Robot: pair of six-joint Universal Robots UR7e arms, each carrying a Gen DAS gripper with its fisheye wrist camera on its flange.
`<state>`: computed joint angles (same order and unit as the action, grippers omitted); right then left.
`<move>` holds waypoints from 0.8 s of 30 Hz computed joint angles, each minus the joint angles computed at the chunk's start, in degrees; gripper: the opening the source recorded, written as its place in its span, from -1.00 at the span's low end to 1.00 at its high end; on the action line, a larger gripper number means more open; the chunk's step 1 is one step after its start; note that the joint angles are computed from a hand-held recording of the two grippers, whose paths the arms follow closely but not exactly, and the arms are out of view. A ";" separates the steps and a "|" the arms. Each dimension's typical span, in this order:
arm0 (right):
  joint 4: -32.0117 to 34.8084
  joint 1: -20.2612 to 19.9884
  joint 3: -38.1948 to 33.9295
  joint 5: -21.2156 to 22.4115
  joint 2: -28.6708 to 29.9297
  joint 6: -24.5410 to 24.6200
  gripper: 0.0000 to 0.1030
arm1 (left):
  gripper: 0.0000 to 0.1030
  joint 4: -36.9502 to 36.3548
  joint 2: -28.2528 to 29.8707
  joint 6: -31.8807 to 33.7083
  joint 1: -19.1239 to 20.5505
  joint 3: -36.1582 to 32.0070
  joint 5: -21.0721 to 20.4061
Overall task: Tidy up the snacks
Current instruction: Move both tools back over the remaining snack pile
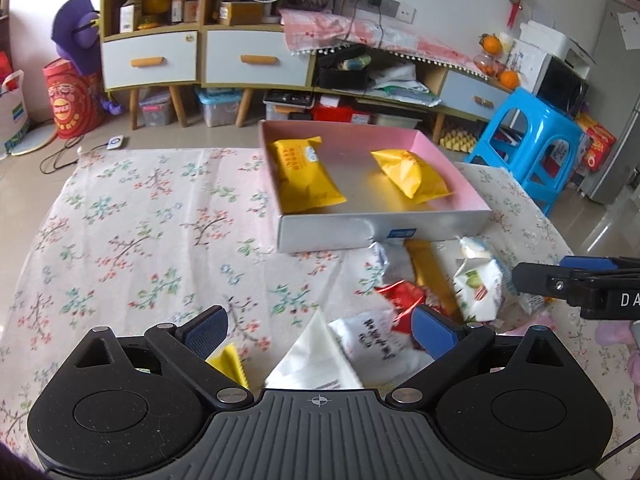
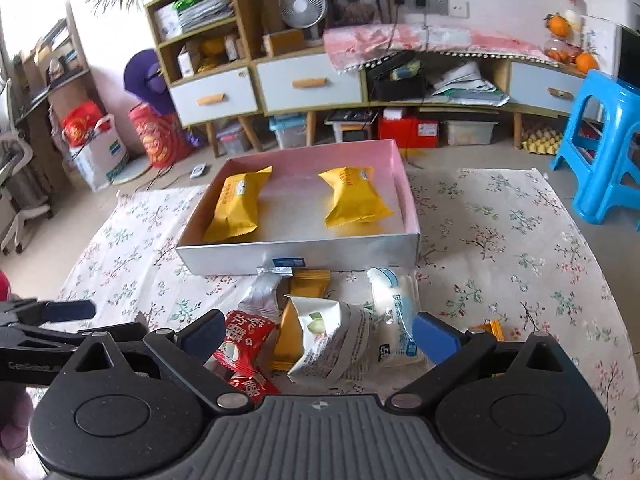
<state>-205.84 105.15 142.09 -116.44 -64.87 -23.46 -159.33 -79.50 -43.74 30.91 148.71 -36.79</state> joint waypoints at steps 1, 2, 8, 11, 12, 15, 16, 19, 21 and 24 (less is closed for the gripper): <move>-2.13 0.03 0.33 -0.37 0.80 -0.63 0.78 | 0.93 0.51 -0.65 -0.28 -0.15 0.39 0.08; -4.31 -0.06 0.71 -0.47 1.51 -1.72 0.78 | 0.93 0.53 -1.20 -0.42 -0.47 1.02 0.30; -9.31 -1.16 3.25 1.18 2.44 -6.10 0.80 | 0.93 2.66 -3.97 -2.87 -1.69 3.65 0.31; -9.75 -1.40 4.41 2.81 2.14 -7.83 0.82 | 0.93 3.58 -5.72 -4.53 -1.91 4.75 -0.68; -10.50 -1.50 4.88 3.56 2.26 -8.71 0.82 | 0.93 3.95 -6.15 -5.06 -2.11 5.13 -0.70; -12.51 -1.26 5.80 4.81 3.22 -10.41 0.82 | 0.93 3.36 -7.28 -5.42 -2.91 6.69 -0.19; -13.25 -1.29 6.18 5.50 3.52 -11.24 0.82 | 0.93 2.64 -7.57 -5.65 -3.32 7.41 0.20; -14.81 -1.22 6.96 7.12 4.51 -14.19 0.82 | 0.93 1.88 -9.34 -6.79 -4.34 9.29 0.95; -13.80 -1.44 7.36 8.56 4.24 -15.46 0.82 | 0.93 1.48 -10.89 -7.23 -4.84 10.42 1.34; -11.44 -1.74 7.69 10.33 3.62 -15.87 0.82 | 0.93 -0.19 -12.72 -6.14 -5.16 11.88 0.99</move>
<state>-217.28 103.40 149.78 -106.11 -61.25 -39.33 -159.53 -92.23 -49.88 25.75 160.60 -35.80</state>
